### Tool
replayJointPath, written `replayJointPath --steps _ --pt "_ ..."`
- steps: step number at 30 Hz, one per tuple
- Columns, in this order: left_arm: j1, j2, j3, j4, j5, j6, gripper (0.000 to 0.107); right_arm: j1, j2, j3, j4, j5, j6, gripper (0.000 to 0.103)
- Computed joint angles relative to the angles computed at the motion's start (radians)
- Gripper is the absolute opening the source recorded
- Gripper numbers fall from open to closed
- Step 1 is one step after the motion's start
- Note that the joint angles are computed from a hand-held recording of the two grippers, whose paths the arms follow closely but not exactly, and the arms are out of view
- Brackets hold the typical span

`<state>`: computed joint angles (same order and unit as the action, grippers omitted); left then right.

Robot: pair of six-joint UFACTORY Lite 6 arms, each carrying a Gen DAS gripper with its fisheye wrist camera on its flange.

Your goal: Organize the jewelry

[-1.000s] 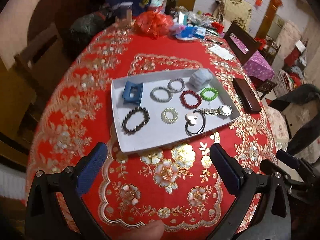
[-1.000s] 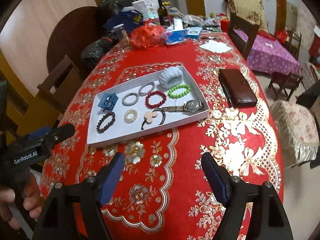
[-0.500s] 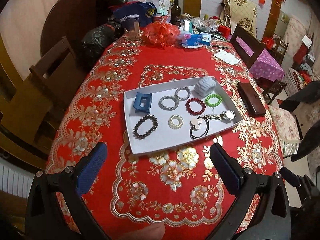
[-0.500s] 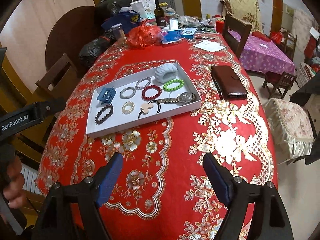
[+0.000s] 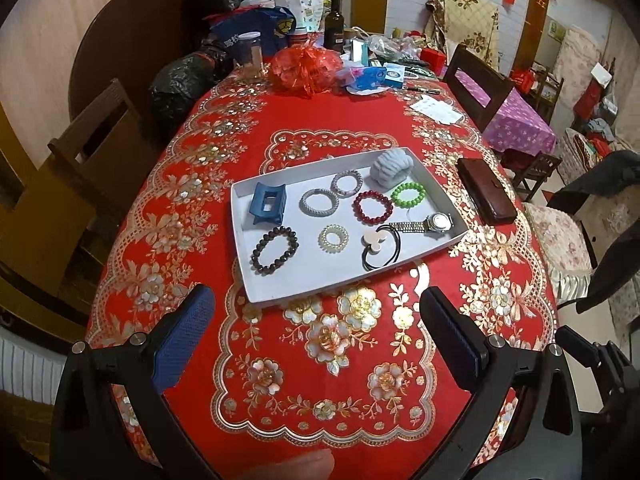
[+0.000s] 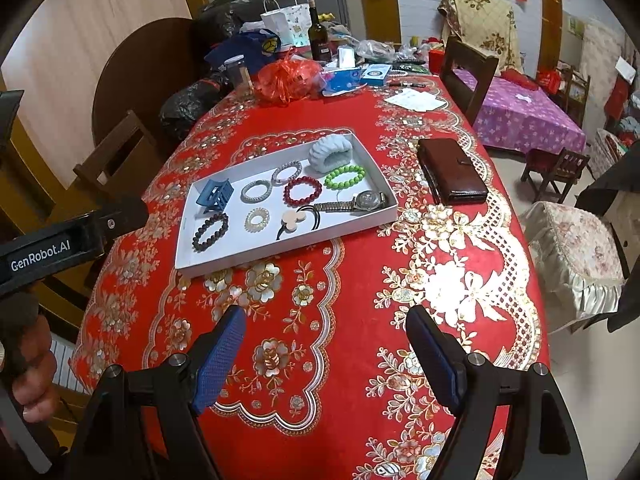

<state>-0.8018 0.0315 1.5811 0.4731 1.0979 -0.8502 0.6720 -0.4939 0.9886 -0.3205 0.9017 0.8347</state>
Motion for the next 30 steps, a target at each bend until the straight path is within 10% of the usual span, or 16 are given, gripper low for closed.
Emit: replayJointPath --steps 30 --pt "0.023 0.025 -0.017 -0.025 -0.04 0.021 0.102 -0.028 0.068 0.033 0.024 -0.038 -0.038 0.08"
